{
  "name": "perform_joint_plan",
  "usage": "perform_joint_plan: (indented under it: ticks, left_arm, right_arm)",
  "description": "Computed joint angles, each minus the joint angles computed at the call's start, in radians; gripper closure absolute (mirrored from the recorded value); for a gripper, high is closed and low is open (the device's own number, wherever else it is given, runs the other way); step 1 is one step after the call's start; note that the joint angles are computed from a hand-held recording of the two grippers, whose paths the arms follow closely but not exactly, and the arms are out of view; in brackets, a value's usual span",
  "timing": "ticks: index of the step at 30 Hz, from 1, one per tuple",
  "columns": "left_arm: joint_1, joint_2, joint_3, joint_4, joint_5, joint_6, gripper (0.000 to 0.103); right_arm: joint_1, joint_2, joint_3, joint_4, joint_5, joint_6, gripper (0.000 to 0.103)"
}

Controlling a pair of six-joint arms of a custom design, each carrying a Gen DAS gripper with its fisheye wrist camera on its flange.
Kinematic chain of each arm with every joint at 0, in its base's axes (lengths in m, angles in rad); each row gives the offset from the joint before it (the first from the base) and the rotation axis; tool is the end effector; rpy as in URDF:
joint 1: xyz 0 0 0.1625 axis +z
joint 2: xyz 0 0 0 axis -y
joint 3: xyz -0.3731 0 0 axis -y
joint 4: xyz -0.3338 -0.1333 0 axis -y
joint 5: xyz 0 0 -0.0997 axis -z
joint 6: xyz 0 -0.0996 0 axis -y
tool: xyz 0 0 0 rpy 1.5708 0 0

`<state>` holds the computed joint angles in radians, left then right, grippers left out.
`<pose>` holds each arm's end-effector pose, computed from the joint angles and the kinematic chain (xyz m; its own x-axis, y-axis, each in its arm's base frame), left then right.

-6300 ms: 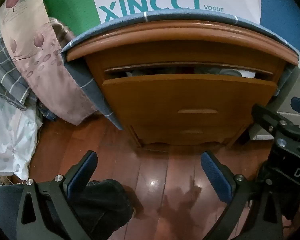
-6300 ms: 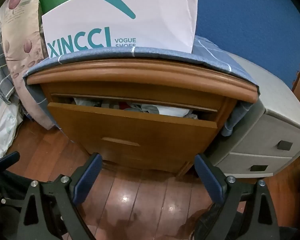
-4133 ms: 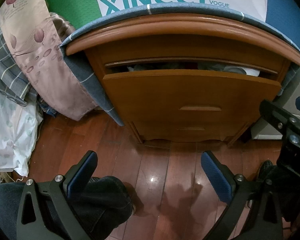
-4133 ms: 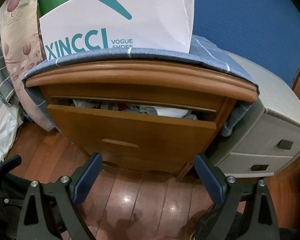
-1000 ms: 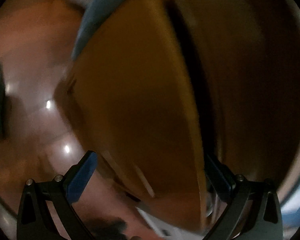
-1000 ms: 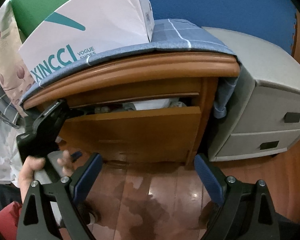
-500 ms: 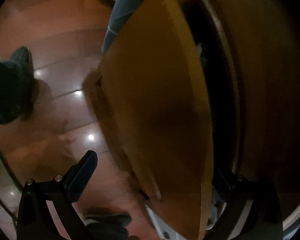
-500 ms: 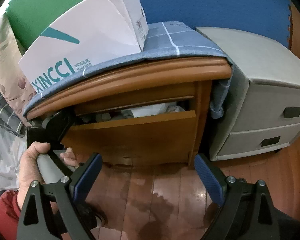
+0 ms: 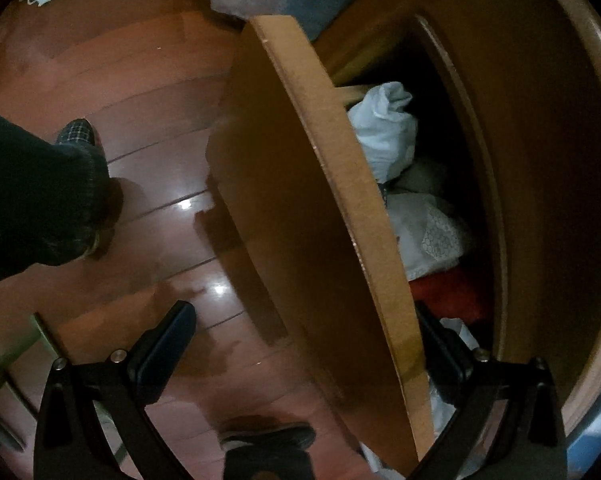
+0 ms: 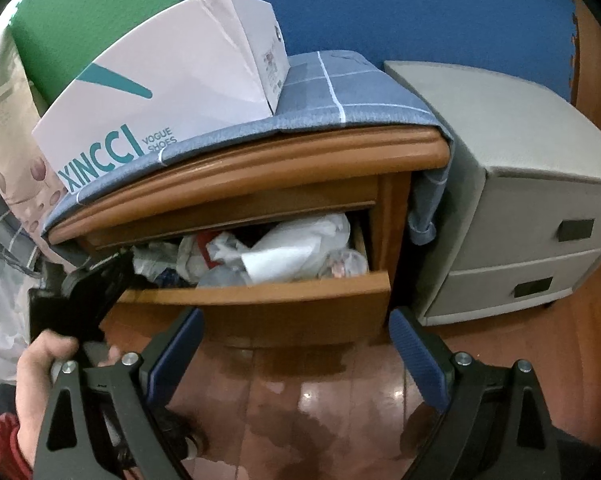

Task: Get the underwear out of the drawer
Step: 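Hook the left gripper on the drawer front and pull it open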

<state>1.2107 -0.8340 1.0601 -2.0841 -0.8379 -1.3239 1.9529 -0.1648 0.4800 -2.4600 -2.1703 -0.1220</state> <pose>-0.0569 -0.7186 0.3212 -0.5140 -0.8497 0.1179 -0.6566 0.3013 -0.6914 0.3750 -0.7263 0.1053 -0.8357 -0.1182 0.5364 -0.4179 0.7705 -0.4813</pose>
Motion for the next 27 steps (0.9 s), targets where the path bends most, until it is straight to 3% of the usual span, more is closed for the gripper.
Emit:
perform_joint_plan:
  ticks: [9,15,20,27]
  left_arm:
    - [-0.009,-0.076,0.151,-0.063,-0.034,0.012,0.000]
    - [-0.012,-0.111,0.209,-0.093,-0.061,0.014,0.000]
    - [-0.025,-0.117,0.219,-0.058,-0.034,-0.005,0.000]
    - [-0.014,-0.151,0.267,-0.070,-0.073,-0.006,0.000]
  right_arm:
    - [0.006,0.014,-0.008,-0.006,-0.028,-0.028,0.007]
    - [0.008,0.029,-0.021,-0.008,-0.039,-0.061,0.007]
    - [0.006,0.030,-0.024,-0.001,-0.036,-0.054,0.007]
    - [0.006,0.026,-0.017,0.010,-0.032,-0.045,0.007]
